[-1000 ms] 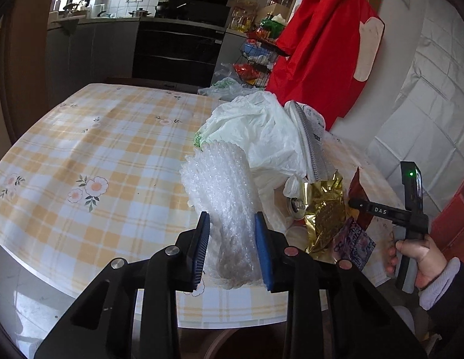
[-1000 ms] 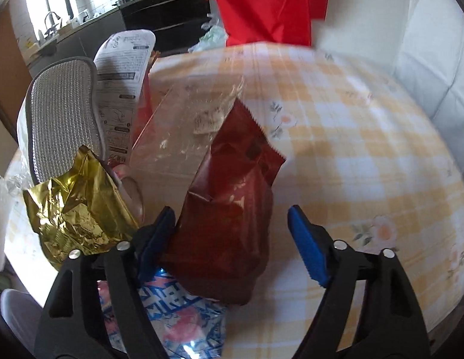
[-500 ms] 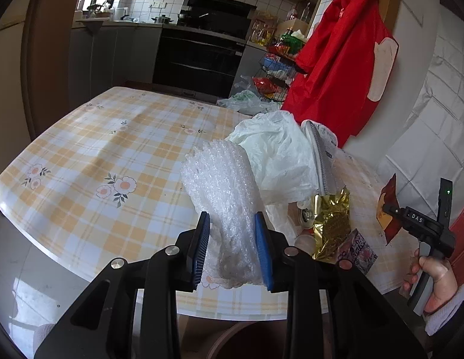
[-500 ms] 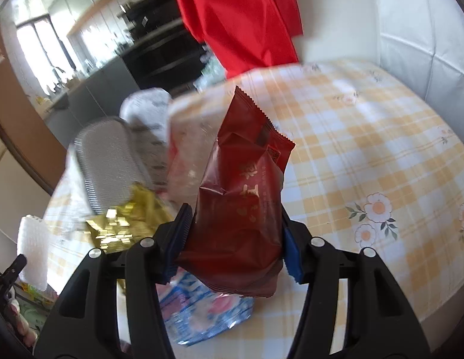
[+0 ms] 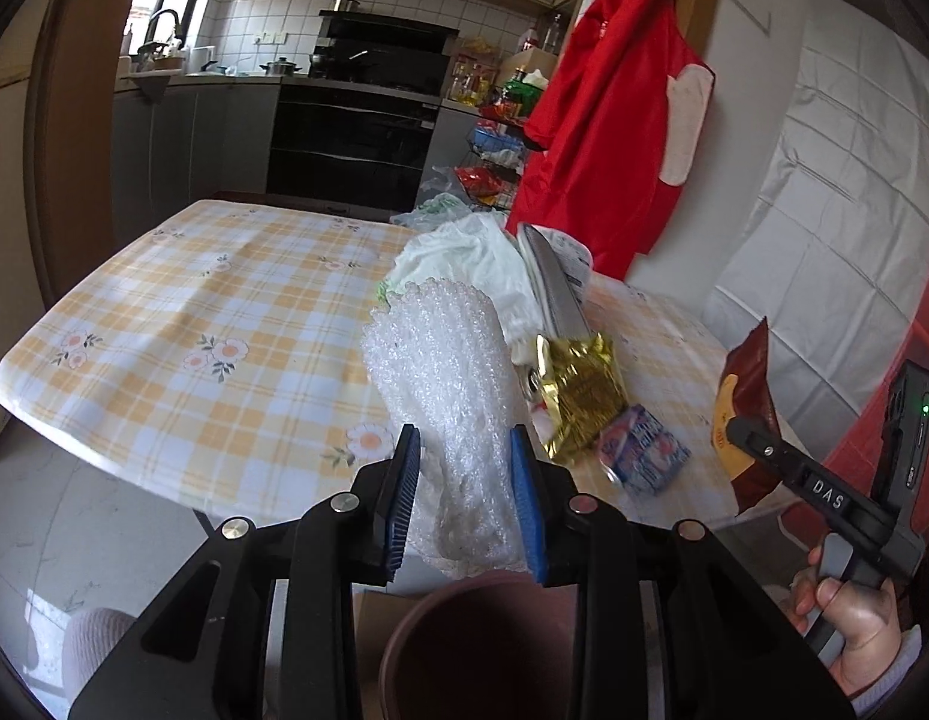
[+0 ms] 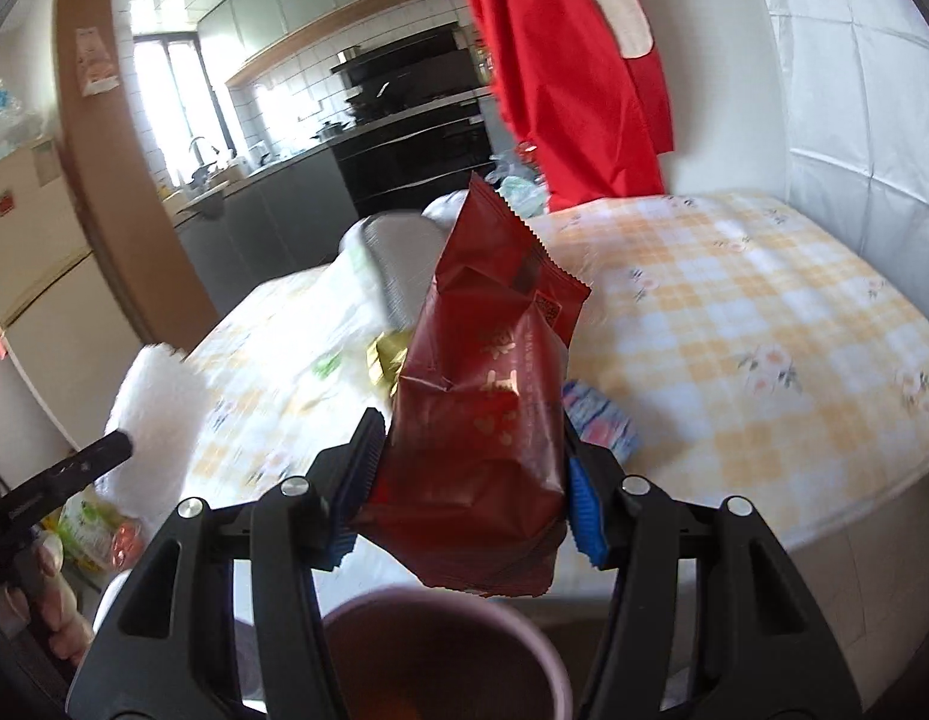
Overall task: Collect trash
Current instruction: 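Carry both items over the pink bin and open both tools to drop them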
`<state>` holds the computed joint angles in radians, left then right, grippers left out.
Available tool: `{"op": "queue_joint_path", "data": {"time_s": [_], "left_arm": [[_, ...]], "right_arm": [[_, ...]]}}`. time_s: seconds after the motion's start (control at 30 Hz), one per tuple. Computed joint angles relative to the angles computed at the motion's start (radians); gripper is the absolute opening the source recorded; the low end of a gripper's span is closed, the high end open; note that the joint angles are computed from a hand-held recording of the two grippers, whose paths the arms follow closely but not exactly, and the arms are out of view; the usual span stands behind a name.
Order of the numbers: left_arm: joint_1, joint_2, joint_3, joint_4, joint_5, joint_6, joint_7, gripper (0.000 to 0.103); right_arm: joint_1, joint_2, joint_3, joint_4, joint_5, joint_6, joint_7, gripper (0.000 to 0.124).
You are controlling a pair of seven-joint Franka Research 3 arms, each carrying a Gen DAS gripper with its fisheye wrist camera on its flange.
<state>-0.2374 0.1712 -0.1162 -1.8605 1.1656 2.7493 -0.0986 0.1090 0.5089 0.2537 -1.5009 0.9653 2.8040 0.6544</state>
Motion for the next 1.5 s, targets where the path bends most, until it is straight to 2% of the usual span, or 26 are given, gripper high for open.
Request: {"op": "queue_joint_path", "data": {"time_s": [0.07, 0.17, 0.43, 0.6, 0.77, 0.83, 1.03, 1.23, 1.33, 1.4, 1.5], "left_arm": [[-0.007, -0.017, -0.007, -0.031, 0.002, 0.000, -0.014, 0.030], [-0.012, -0.040, -0.019, -0.069, 0.000, -0.001, -0.044, 0.030], [-0.003, -0.095, -0.045, -0.119, 0.044, -0.010, -0.099, 0.030], [0.008, -0.084, -0.052, -0.110, 0.036, 0.004, -0.079, 0.031], [0.006, -0.066, -0.051, -0.106, -0.002, 0.012, -0.048, 0.031], [0.004, -0.061, -0.049, -0.104, -0.016, 0.013, -0.035, 0.031], [-0.006, -0.060, -0.046, -0.100, -0.026, 0.014, -0.011, 0.032], [-0.013, -0.053, -0.044, -0.087, -0.019, 0.024, 0.012, 0.034], [-0.014, -0.045, -0.042, -0.080, -0.015, 0.051, 0.027, 0.042], [-0.018, -0.040, -0.039, -0.075, 0.007, 0.074, 0.028, 0.059], [-0.031, -0.041, -0.036, -0.066, 0.050, 0.061, 0.014, 0.076]], "right_arm": [[-0.017, -0.048, 0.029, -0.078, 0.045, 0.010, -0.067, 0.056], [-0.011, -0.103, 0.028, -0.159, 0.086, -0.008, -0.122, 0.056], [0.036, -0.215, -0.015, -0.276, 0.223, -0.045, -0.299, 0.057], [0.065, -0.215, -0.054, -0.267, 0.231, -0.080, -0.296, 0.061], [0.074, -0.217, -0.064, -0.274, 0.248, -0.095, -0.319, 0.072], [0.080, -0.217, -0.066, -0.272, 0.253, -0.082, -0.326, 0.073], [0.087, -0.224, -0.064, -0.278, 0.333, 0.012, -0.364, 0.092], [0.089, -0.216, -0.066, -0.270, 0.339, 0.081, -0.329, 0.096], [0.087, -0.213, -0.061, -0.268, 0.354, 0.111, -0.333, 0.097], [0.086, -0.210, -0.062, -0.266, 0.347, 0.113, -0.318, 0.097], [0.085, -0.207, -0.062, -0.268, 0.320, 0.113, -0.288, 0.097]]}}
